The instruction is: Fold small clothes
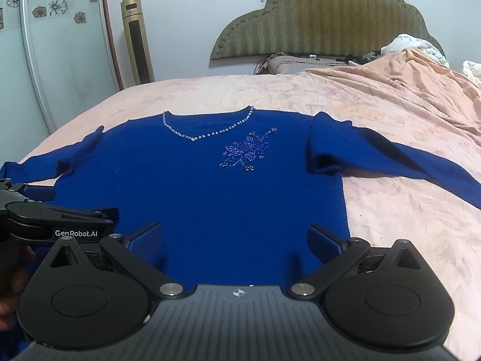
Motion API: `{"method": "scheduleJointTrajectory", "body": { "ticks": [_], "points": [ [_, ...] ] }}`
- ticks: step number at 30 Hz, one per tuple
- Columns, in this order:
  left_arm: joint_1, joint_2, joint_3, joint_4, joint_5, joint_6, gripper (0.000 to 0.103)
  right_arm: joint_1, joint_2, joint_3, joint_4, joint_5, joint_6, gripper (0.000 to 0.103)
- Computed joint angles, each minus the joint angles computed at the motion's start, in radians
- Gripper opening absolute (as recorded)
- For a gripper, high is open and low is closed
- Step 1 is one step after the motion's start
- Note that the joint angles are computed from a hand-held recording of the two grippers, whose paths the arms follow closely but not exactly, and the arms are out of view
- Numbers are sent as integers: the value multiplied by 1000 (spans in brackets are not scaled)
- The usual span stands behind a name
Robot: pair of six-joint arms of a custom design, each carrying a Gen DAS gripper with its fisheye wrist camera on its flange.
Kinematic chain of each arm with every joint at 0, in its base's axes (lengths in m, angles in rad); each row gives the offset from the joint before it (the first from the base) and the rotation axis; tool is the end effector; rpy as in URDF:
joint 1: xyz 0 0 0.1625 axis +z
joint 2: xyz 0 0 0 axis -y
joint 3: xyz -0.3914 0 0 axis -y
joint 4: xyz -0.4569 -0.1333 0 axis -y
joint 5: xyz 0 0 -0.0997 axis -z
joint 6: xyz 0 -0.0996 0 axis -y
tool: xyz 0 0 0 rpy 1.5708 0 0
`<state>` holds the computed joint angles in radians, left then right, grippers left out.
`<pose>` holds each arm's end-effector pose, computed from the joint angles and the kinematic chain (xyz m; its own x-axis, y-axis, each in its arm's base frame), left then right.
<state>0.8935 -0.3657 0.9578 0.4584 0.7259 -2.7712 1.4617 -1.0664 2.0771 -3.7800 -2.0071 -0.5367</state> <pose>-0.2711 -0.6687 -0.0595 -0.5026 0.3625 -0.7849 0.7785 0.5846 -0.2285 0.0305 -0.5589 0.1781 -0.7577 0.2362 0.6084 -0.4047 0.5613 -0.7219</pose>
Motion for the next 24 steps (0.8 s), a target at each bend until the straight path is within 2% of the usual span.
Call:
{"method": "scheduleJointTrajectory", "body": {
  "ticks": [24],
  "points": [
    [1,5,-1,-12,-24,18,101,-2,-2,1,20,6,-2,103]
  ]
}}
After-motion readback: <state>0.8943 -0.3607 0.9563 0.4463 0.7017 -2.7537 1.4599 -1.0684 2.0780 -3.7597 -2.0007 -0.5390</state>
